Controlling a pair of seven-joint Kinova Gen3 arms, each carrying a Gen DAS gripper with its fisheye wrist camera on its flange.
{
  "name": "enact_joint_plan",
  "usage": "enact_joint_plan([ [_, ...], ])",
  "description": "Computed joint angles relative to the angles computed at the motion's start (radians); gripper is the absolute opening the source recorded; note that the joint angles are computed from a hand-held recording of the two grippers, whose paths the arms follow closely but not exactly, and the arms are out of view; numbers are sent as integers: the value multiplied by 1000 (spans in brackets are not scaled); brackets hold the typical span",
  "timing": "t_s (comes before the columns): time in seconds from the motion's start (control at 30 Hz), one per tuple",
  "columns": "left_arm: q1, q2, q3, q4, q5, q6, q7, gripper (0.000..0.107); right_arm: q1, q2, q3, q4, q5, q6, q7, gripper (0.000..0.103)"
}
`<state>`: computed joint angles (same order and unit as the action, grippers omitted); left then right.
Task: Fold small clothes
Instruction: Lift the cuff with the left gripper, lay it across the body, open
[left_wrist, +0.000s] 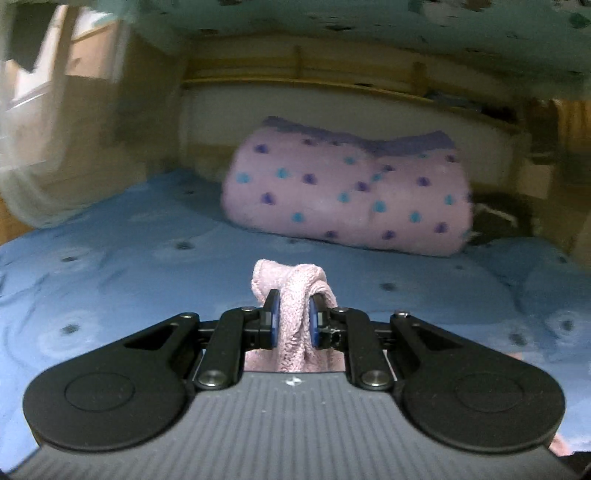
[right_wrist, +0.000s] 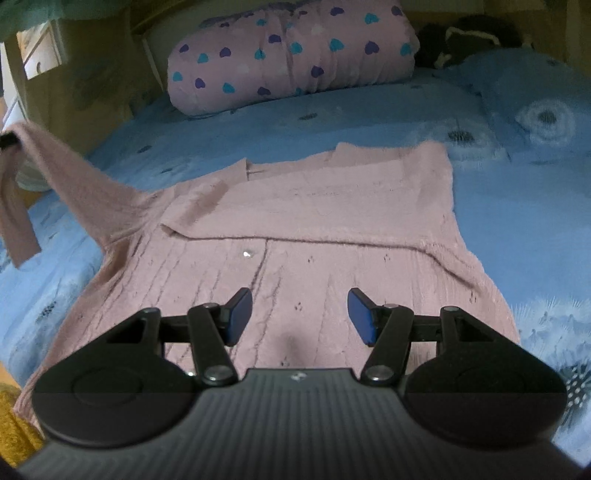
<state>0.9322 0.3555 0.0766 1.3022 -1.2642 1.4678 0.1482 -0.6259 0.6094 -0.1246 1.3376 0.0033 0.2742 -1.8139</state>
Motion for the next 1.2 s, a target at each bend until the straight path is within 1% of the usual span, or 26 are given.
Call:
enact_joint_plan([
  [0.07,-3,46,2,-65,-6,-34,-41,18,22,2,-20,12,-17,-14,0,59],
  [0.17,-4,107,-16,-139,16,-105,-81,18,56,3,-51,26,-43,-23,8,59],
  [0.2,-6,130,-23,-168,32,-130,-98,18,69,3,-62,32,-54,-29,10,59],
  [0.23,-14,148,-14,-193,54,-144,-130,18,78,2,-69,35,-63,-29,10,59],
  [0.27,-14,173,-24,-219,77,-162,-146,18,83,2,-69,38,-73,-28,5,59],
  [0.4,-43,277,-32,-325,174,-214,-215,18,74,-1,-44,43,-85,-20,-22,59],
  [0.53,-65,348,-48,-374,264,-259,-242,18,78,-7,-43,57,-77,-30,-20,59],
  [0.63,-72,384,-67,-392,315,-294,-255,18,62,-7,-20,52,-63,-17,-25,59],
  [0.7,-81,410,-76,-419,352,-308,-281,18,47,-7,-2,49,-52,-11,-33,59],
  [0.77,-95,418,-82,-423,390,-337,-308,19,46,-7,-2,47,-44,-10,-33,59],
  [0.83,-108,428,-79,-440,437,-345,-358,20,47,-7,-2,46,-40,-9,-34,59],
  [0.9,-121,431,-69,-456,492,-338,-421,26,42,-7,3,44,-34,-6,-37,59],
  [0.97,-118,420,-78,-442,525,-346,-451,32,35,-5,9,38,-28,3,-41,59],
  [1.0,-110,412,-89,-429,532,-351,-458,39,32,-7,10,40,-26,3,-43,59],
  [1.03,-100,402,-103,-415,538,-355,-462,48,31,-8,10,42,-23,3,-42,59],
  [1.1,-82,378,-129,-387,553,-358,-466,56,25,-6,15,39,-16,9,-44,59],
  [1.2,-54,334,-163,-337,570,-362,-463,58,12,-2,28,30,-8,20,-57,59],
])
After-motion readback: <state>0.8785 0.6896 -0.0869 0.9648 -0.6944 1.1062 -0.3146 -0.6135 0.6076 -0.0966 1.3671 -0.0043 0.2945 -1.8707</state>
